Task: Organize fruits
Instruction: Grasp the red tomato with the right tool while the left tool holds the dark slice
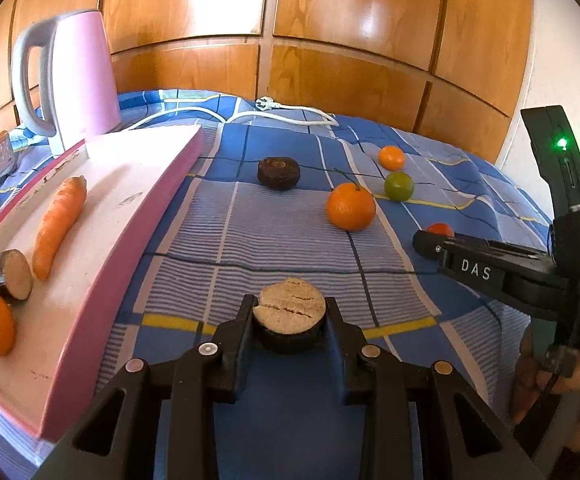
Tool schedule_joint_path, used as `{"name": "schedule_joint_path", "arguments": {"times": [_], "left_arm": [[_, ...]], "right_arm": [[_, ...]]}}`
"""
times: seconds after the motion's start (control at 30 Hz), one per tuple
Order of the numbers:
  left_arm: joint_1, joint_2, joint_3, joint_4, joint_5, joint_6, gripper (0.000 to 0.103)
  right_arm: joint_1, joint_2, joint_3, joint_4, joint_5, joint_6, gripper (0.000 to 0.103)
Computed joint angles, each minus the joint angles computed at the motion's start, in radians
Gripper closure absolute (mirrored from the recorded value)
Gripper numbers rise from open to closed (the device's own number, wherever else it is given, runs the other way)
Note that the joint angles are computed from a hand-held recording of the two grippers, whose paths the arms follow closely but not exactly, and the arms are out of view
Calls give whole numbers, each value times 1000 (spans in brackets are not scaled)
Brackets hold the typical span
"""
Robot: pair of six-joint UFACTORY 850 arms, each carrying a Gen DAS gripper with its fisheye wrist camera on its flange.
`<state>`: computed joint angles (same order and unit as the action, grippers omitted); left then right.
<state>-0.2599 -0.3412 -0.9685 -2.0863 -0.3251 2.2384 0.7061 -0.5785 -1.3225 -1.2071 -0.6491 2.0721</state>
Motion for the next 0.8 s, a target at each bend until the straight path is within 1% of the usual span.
{"name": "schedule_joint_path", "arguments": {"times": [0.23,0.43,0.67,0.8], "left_arm": [[17,32,32,33,1,-34,71],[25,59,58,24,8,-29,71],[31,99,97,-53,-6,61,71],[35,121,114,-88,-11,104,71]], "right_arm": [[22,10,12,12,-16,10,73],[42,15,18,19,-27,7,73],[73,19,21,5,-32,8,73],[85,27,31,-22,-14,43,73]]}}
